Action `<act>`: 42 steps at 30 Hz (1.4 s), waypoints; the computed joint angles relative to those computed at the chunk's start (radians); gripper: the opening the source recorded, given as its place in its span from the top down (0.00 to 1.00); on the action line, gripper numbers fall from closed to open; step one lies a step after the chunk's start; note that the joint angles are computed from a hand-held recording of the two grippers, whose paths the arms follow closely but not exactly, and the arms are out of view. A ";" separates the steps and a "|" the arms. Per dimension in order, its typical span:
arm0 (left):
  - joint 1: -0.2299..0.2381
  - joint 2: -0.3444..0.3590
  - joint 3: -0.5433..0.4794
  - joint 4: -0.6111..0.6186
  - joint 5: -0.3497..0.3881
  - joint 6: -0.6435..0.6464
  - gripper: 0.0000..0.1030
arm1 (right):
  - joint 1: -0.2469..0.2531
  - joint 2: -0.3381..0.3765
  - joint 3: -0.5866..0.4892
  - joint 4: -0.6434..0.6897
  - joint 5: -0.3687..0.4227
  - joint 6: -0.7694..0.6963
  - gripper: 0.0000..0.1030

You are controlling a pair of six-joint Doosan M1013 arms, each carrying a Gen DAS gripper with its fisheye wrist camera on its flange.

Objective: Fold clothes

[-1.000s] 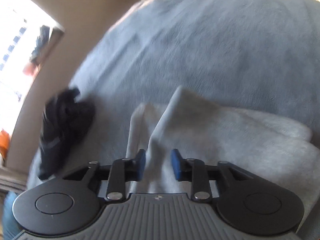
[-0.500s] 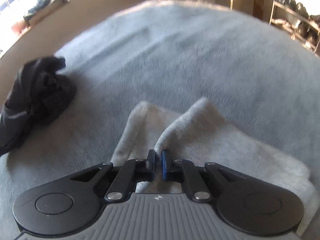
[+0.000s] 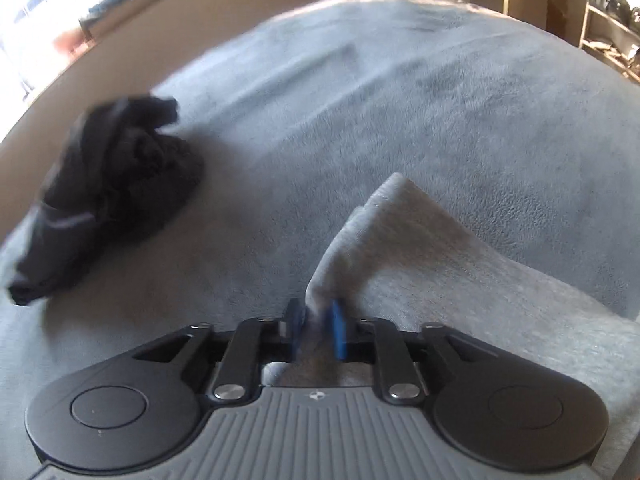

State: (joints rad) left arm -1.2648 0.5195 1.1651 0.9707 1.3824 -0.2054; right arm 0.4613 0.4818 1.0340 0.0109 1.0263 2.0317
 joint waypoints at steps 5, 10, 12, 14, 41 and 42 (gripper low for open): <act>0.000 0.008 -0.014 -0.006 0.016 0.023 0.27 | -0.071 -0.188 0.225 0.193 -0.176 -0.053 0.55; 0.001 0.016 -0.035 -0.017 0.038 0.057 0.27 | -0.147 -0.373 0.475 0.422 -0.219 -0.002 0.54; -0.004 0.016 -0.046 -0.007 0.056 0.062 0.28 | -0.168 -0.422 0.557 0.496 -0.186 0.021 0.53; -0.019 0.012 -0.054 0.037 0.070 0.068 0.28 | -0.180 -0.450 0.630 0.587 -0.164 0.023 0.53; 0.002 -0.056 0.022 -0.173 -0.336 0.194 0.81 | -0.114 -0.313 0.489 0.673 -0.285 -0.154 0.84; 0.024 -0.087 0.072 -0.199 -0.420 0.092 0.81 | -0.111 -0.295 0.459 0.653 -0.252 -0.132 0.84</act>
State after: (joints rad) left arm -1.2403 0.4324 1.2376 0.7716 0.9623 -0.1138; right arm 0.3507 0.1868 1.4929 0.6639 0.7744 1.9002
